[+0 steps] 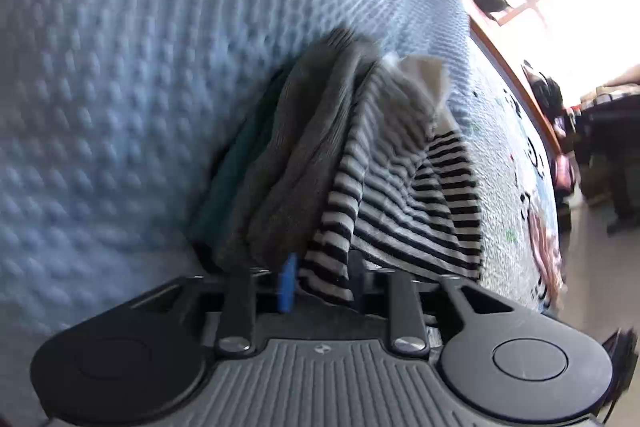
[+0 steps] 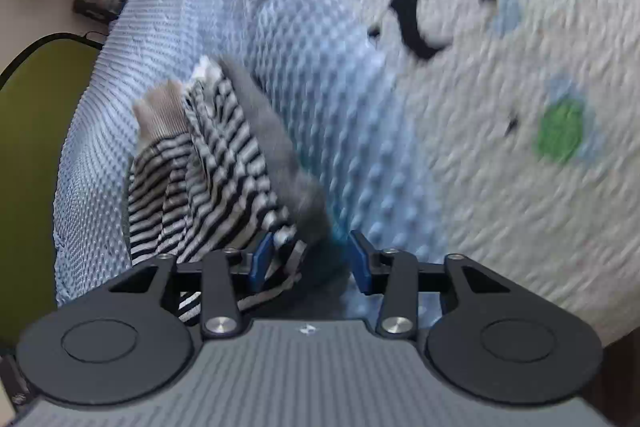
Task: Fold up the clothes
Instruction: 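Carry the bundle with both grippers onto the blue dotted blanket beside the grey clothes, then lower the bundle onto the blanket and open both grippers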
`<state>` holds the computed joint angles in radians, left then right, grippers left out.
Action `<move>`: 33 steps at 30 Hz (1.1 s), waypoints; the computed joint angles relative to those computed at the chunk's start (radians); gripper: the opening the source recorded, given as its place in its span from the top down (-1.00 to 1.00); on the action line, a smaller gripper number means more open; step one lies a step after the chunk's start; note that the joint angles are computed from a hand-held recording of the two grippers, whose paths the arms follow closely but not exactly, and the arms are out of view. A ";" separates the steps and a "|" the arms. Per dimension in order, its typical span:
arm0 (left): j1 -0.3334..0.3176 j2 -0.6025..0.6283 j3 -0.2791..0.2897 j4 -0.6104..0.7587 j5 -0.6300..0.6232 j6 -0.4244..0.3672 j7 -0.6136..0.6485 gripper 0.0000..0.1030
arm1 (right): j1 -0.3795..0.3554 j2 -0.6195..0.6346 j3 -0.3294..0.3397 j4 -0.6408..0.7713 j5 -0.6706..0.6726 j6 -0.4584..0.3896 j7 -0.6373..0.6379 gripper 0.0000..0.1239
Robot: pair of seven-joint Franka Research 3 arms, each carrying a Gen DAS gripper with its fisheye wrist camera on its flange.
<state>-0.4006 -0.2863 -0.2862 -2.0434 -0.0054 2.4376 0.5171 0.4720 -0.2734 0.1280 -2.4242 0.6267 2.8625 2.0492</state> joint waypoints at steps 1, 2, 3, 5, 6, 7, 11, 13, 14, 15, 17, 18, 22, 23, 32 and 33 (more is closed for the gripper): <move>0.005 0.013 0.010 0.033 0.021 0.010 0.044 0.23 | 0.007 0.001 -0.020 0.011 0.007 0.025 -0.057 0.33; 0.010 0.036 0.016 0.076 0.040 0.018 0.093 0.14 | 0.022 0.025 -0.046 0.043 0.028 0.048 -0.131 0.33; 0.011 0.077 0.025 0.127 0.048 0.035 0.162 0.08 | 0.043 0.066 -0.074 0.095 0.066 0.067 -0.223 0.33; 0.009 0.186 0.040 0.231 0.016 0.079 0.312 -0.08 | 0.085 0.183 -0.113 0.226 0.216 0.107 -0.458 0.29; 0.015 0.245 0.038 0.290 0.005 0.064 0.360 -0.08 | 0.081 0.242 -0.109 0.290 0.250 0.110 -0.532 0.29; 0.023 0.305 0.033 0.353 0.003 0.032 0.394 -0.06 | 0.068 0.298 -0.098 0.347 0.229 0.106 -0.552 0.29; 0.041 0.474 0.023 0.515 0.056 -0.038 0.409 -0.02 | 0.023 0.465 -0.055 0.515 0.155 0.081 -0.537 0.29; 0.054 0.527 0.020 0.559 0.052 -0.048 0.420 -0.03 | -0.003 0.526 -0.020 0.580 0.153 0.075 -0.553 0.28; 0.061 0.545 0.016 0.573 0.039 -0.050 0.427 -0.03 | -0.003 0.554 -0.021 0.608 0.113 0.070 -0.528 0.27; 0.064 0.560 0.015 0.585 0.034 -0.051 0.429 -0.04 | 0.001 0.581 -0.026 0.635 0.069 0.063 -0.496 0.27; 0.066 0.587 0.012 0.608 0.030 -0.050 0.426 -0.11 | 0.014 0.630 -0.049 0.690 -0.022 0.025 -0.404 0.27; 0.067 0.600 0.010 0.619 0.022 -0.050 0.421 -0.15 | 0.014 0.652 -0.051 0.715 -0.051 0.004 -0.371 0.28; 0.064 0.658 0.021 0.633 0.018 0.010 0.353 -0.19 | 0.011 0.692 -0.036 0.755 -0.171 0.003 -0.331 0.58; 0.051 0.650 0.034 0.618 0.046 0.032 0.310 -0.04 | 0.014 0.690 -0.035 0.749 -0.203 0.020 -0.329 0.78; -0.061 0.425 0.124 0.342 0.641 0.211 -0.171 0.52 | 0.003 0.572 -0.022 0.606 -0.291 0.189 -0.330 0.89; -0.059 0.418 0.117 0.339 0.687 0.201 -0.194 0.51 | 0.014 0.562 -0.037 0.593 -0.306 0.207 -0.311 0.89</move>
<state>-0.4598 0.1316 -0.1694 -1.7039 0.6819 2.6384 0.3229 0.4855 0.2886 0.0906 -1.8316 0.3203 3.0700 1.7385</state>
